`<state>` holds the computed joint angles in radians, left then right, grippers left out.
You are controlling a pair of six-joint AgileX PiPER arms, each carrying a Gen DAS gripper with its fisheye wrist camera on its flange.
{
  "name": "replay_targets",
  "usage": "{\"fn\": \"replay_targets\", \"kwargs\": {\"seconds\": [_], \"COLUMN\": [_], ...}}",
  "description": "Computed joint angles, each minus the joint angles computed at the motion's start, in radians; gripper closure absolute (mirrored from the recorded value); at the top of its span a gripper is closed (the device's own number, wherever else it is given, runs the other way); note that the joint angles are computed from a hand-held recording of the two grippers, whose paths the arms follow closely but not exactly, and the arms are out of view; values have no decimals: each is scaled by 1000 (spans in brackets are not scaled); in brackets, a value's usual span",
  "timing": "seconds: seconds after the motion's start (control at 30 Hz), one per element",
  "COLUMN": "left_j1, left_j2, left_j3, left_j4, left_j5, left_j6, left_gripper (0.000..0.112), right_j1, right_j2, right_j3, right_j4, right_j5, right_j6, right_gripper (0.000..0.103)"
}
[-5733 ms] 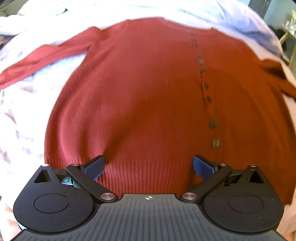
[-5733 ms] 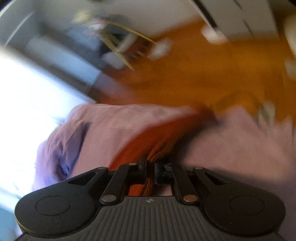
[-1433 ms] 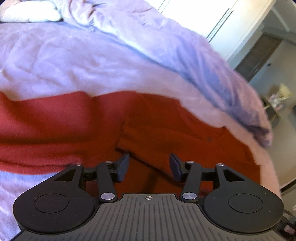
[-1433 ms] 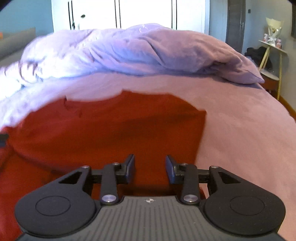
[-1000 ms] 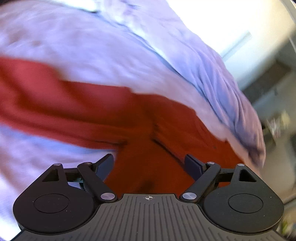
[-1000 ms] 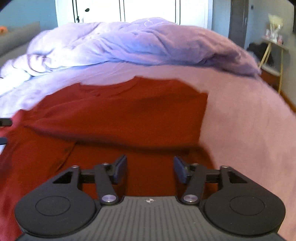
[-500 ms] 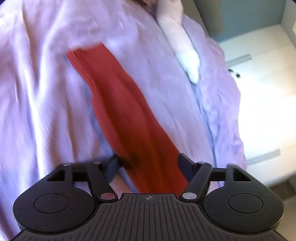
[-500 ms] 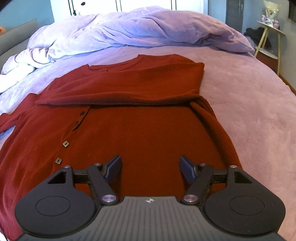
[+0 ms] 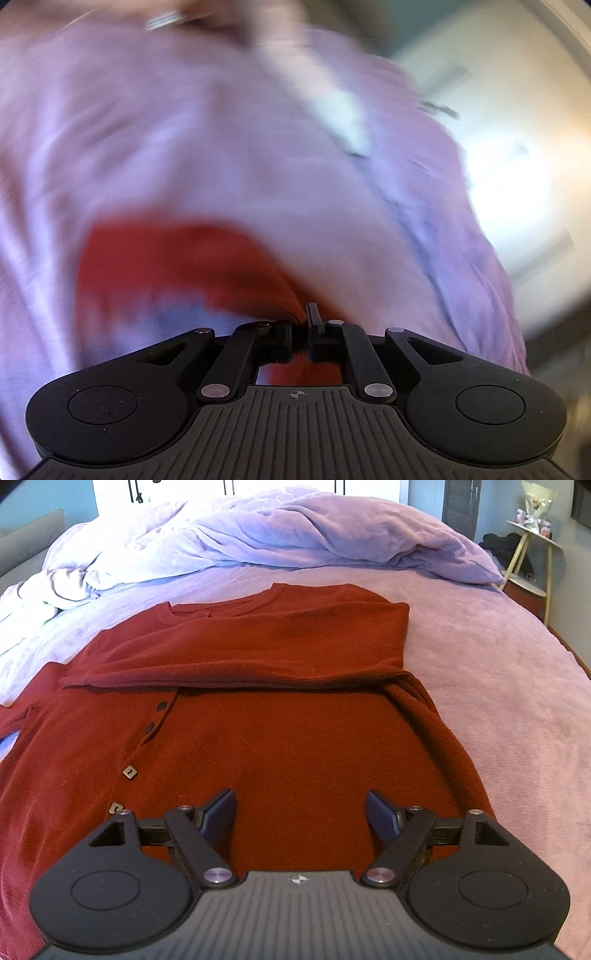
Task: Fold small clothes
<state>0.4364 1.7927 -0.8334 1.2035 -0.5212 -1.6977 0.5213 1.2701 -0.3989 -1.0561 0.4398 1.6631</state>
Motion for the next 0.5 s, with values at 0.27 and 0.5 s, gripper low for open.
{"fn": "replay_targets", "kwargs": {"seconds": [0.27,0.5], "left_j1": [-591,-934], "left_j2": [-231,-59], "left_j3": [-29,-68], "left_j4": [15,4], "left_j5": [122,294], "left_j6": [209,160], "left_gripper": [102,59], "right_j1": [-20,-105], "right_j2": [-43,-113], "right_j3": [43,63], "right_j4": [-57,75], "right_j5": [-39,-107], "right_j6": [77,-74], "right_gripper": [25,25]}}
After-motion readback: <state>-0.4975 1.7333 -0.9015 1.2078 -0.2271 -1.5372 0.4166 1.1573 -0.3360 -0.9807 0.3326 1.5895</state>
